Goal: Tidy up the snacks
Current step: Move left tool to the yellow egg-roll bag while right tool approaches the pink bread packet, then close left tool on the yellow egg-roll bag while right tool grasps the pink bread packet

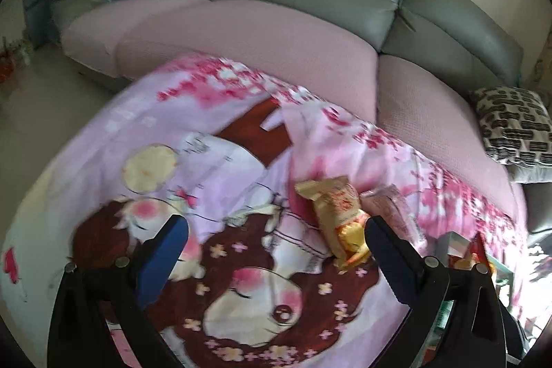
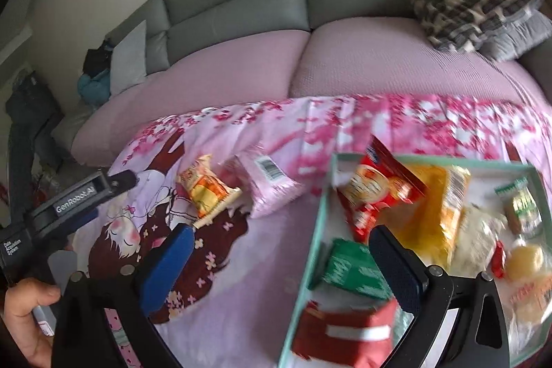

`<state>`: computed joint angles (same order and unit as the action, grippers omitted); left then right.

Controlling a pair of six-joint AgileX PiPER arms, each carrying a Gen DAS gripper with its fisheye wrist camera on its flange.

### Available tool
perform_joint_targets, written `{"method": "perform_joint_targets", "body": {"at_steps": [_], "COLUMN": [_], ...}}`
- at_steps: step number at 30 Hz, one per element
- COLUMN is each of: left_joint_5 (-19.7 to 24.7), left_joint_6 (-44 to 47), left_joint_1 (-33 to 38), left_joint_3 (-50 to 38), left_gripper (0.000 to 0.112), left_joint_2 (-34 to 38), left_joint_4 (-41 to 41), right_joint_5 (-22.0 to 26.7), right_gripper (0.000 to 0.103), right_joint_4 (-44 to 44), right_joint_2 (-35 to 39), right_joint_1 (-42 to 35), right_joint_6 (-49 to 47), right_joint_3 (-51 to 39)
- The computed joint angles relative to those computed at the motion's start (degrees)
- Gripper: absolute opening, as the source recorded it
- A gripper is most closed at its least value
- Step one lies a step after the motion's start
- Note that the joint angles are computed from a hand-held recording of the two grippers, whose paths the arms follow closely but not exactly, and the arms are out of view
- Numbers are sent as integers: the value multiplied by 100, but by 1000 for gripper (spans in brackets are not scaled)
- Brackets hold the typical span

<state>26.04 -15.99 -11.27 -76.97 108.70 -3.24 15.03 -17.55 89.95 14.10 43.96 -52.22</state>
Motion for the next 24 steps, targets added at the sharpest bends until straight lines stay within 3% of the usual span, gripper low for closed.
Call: {"method": "perform_joint_targets", "body": {"at_steps": [2, 4, 7, 11, 15, 17, 19, 24], "left_joint_5": [84, 164, 235, 289, 335, 390, 416, 547], "left_joint_6": [657, 856, 1319, 1883, 2040, 2080, 1993, 2027], "left_joint_1": [81, 99, 167, 221, 173, 164, 129, 76], "left_joint_3": [-142, -243, -376, -543, -754, -849, -935, -1190], "left_gripper": [102, 102, 102, 100, 98, 89, 87, 87], "left_joint_2": [178, 318, 522, 760, 987, 1081, 1166, 1415], "left_joint_4": [-772, -1024, -1621, -2371, -2573, -2659, -2591, -2740], "right_joint_5": [162, 247, 328, 605, 917, 1048, 1197, 1609], "right_gripper": [96, 87, 77, 72, 68, 65, 63, 63], "right_joint_4": [-206, -22, 901, 2253, 2496, 2687, 2698, 2015], "right_joint_2": [279, 519, 934, 1501, 1898, 2082, 2255, 2715], "right_joint_1": [99, 106, -15, -229, -320, -376, -385, -257], "right_joint_6": [50, -223, -1309, -2857, -3216, -3431, -3462, -3062], "right_joint_3": [-334, -602, -1039, -1649, -2106, -2321, -2557, -3211]}}
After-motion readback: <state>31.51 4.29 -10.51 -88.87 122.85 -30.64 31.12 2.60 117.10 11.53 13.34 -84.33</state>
